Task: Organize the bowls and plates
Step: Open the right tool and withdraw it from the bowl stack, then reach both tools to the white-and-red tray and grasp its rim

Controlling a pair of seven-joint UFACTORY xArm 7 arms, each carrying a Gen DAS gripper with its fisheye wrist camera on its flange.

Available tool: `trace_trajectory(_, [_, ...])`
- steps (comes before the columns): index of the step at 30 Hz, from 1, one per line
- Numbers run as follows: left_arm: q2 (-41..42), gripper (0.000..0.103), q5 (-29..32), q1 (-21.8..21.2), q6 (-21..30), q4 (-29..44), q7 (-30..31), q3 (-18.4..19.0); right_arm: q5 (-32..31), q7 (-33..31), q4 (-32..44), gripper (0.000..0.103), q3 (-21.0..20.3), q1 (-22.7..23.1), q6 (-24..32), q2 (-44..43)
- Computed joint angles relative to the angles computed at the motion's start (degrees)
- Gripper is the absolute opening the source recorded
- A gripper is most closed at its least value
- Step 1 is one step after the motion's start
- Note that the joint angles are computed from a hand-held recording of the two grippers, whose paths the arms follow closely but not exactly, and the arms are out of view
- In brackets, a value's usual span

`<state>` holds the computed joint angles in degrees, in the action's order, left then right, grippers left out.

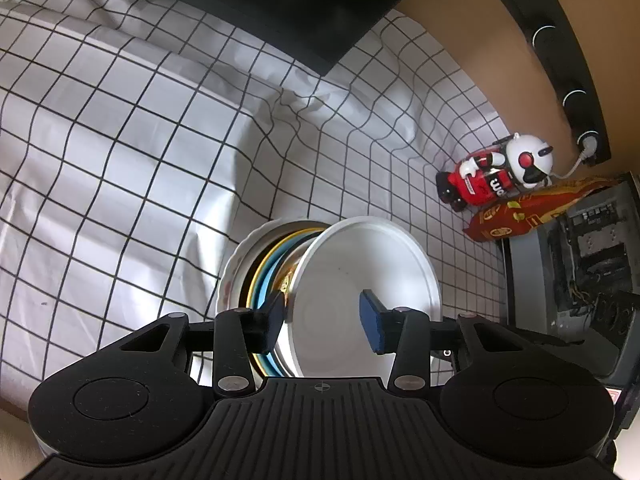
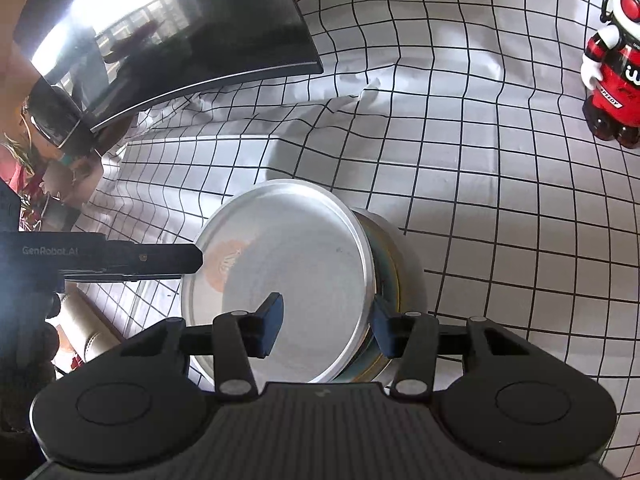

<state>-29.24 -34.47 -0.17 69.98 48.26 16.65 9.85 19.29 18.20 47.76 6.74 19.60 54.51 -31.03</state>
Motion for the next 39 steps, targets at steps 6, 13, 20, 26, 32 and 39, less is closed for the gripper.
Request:
trace_trajectory(6, [-0.16, 0.041, 0.06, 0.37, 0.13, 0.21, -0.81, 0.04, -0.7, 0.48, -0.41, 0.048, 0.13, -0.39, -0.14, -0.77])
trace_trajectory(13, [-1.57, 0.038, 1.2, 1.07, -2.07, 0.42, -2.81, -0.64, -1.92, 1.25, -0.57, 0.048, 0.13, -1.09, -0.53, -2.19])
trace_trajectory(20, [-8.58, 0.038, -3.49, -6.17, -14.83, -1.46, 1.59, -2.77, -13.89, 3.62, -5.44, 0.048, 2.06, -8.11, -3.25, -15.82])
trace_trajectory(26, [-3.51, 0.038, -10.21, -18.18, -16.63, -1.91, 1.1, -8.21, -24.96, 2.42, -12.84, 0.057, -2.32, -18.27, 7.18, -34.87])
trace_trajectory(32, [8.84, 0.038, -15.2, -28.9, -19.17, 1.76, 0.81, -17.7, -34.54, -4.4, -19.13, 0.058, -12.75, -32.03, 20.58, -49.8])
trace_trajectory(39, [26.81, 0.038, -13.91, -36.22, -25.09, 10.76, -5.3, -27.03, -39.96, -12.4, -24.11, 0.058, -25.87, -43.44, 21.68, -50.88])
